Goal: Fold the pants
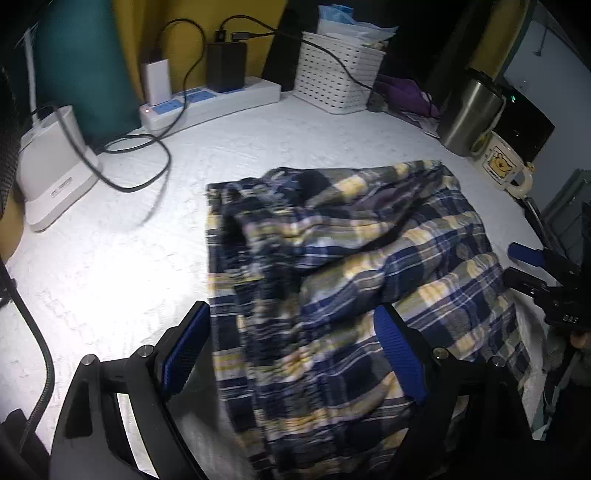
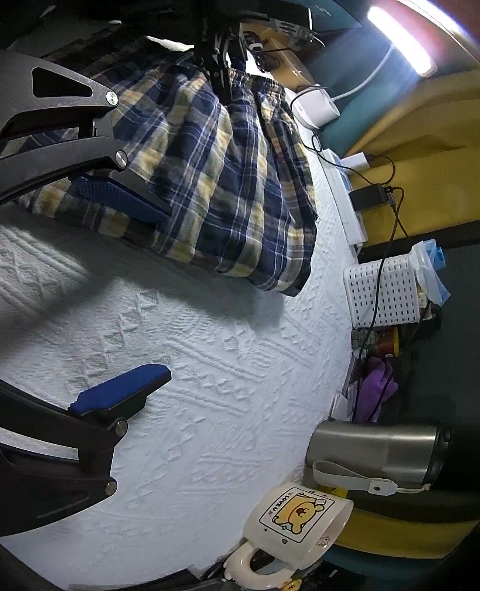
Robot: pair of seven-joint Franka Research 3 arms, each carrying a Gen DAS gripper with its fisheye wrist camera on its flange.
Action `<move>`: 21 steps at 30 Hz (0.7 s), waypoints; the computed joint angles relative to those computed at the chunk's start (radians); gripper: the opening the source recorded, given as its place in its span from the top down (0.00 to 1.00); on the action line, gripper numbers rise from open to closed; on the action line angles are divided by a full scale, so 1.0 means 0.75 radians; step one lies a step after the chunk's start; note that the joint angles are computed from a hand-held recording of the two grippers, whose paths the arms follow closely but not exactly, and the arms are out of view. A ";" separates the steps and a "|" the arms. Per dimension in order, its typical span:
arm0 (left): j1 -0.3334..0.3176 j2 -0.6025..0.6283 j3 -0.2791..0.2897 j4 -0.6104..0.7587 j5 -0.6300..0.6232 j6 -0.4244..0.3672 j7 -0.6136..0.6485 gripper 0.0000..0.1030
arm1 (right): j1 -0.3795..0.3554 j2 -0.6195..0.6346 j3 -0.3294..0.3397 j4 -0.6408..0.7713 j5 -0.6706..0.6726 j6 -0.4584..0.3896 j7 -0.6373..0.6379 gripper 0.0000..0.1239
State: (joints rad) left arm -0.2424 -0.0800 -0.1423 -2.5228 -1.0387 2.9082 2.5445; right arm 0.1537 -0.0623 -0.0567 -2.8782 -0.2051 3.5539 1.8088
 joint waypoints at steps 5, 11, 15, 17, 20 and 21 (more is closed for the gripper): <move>-0.013 0.007 -0.008 0.007 -0.038 0.015 0.043 0.14 | -0.003 0.021 0.012 0.017 0.014 -0.003 -0.010 0.35; -0.010 0.016 -0.014 0.019 -0.062 0.004 0.084 0.16 | -0.008 0.041 0.030 0.040 0.029 0.013 -0.011 0.35; -0.016 0.023 -0.029 0.024 -0.075 0.019 0.109 0.20 | -0.009 0.056 0.042 0.067 0.025 0.015 -0.009 0.35; -0.017 0.026 -0.031 0.027 -0.087 0.022 0.125 0.20 | -0.013 0.067 0.047 0.084 0.013 0.012 0.000 0.35; -0.018 0.028 -0.033 0.027 -0.133 0.030 0.179 0.21 | -0.019 0.084 0.055 0.104 -0.004 0.012 0.015 0.35; -0.022 0.031 -0.036 0.029 -0.166 0.042 0.218 0.21 | -0.023 0.088 0.058 0.108 -0.013 0.012 0.023 0.34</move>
State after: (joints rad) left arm -0.2587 -0.0564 -0.1690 -2.5010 -1.1634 2.9394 2.7081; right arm 0.1361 0.0035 -0.0135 -2.7973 -0.2146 3.5631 1.8261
